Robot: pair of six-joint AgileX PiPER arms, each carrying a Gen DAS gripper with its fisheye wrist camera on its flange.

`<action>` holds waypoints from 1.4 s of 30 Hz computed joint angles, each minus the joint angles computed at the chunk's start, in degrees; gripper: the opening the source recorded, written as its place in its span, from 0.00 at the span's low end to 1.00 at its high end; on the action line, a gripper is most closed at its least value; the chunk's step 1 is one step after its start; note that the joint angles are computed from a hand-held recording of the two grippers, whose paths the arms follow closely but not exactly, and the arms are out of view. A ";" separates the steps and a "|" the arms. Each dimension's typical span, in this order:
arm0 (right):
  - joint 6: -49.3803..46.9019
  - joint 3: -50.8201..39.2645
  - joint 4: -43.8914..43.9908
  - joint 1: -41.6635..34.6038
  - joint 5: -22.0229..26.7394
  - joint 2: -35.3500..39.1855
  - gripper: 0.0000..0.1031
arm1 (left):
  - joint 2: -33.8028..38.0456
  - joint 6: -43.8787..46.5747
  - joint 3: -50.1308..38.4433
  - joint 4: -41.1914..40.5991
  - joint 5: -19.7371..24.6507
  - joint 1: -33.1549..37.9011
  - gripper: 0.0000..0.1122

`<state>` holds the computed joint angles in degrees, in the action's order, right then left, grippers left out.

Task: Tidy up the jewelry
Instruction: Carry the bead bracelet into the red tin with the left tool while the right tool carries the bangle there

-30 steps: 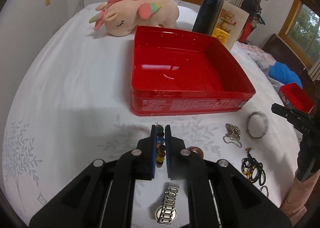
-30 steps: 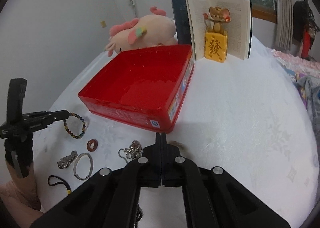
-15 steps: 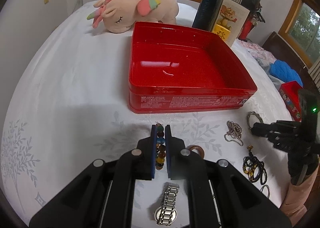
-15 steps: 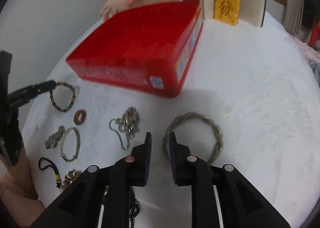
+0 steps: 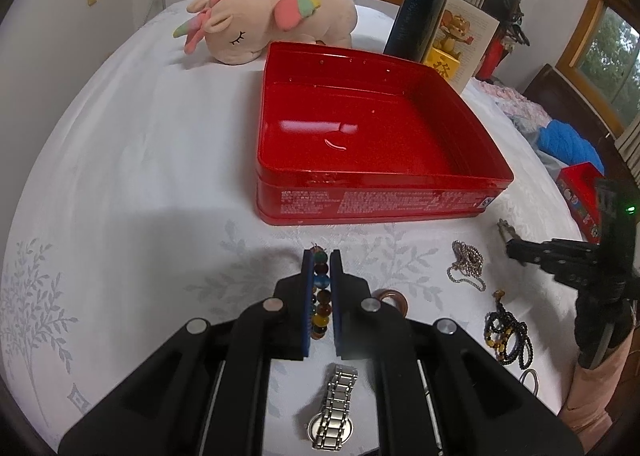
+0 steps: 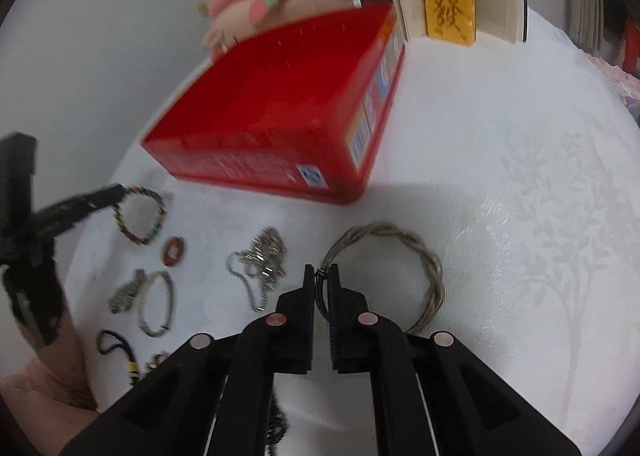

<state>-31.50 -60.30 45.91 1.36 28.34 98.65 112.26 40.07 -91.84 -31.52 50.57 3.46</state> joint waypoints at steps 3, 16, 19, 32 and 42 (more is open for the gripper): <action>-8.68 1.08 9.88 -2.38 2.50 -1.13 0.05 | -0.40 0.38 0.17 -0.68 0.07 0.23 0.06; -16.99 1.60 21.27 -5.85 8.51 -1.14 0.03 | -2.50 2.45 0.12 -3.99 1.80 -0.23 0.06; -17.00 1.73 21.32 -5.78 8.81 -1.89 0.03 | -2.68 2.08 -0.34 -3.87 2.03 -0.58 0.06; -4.16 -9.92 9.73 -3.69 11.78 -3.76 0.03 | 0.74 -2.57 -13.55 -3.09 8.55 -2.93 0.06; 12.85 -32.51 -4.65 0.49 14.17 8.92 0.03 | 18.04 -15.09 -43.58 -0.64 16.35 -6.08 0.06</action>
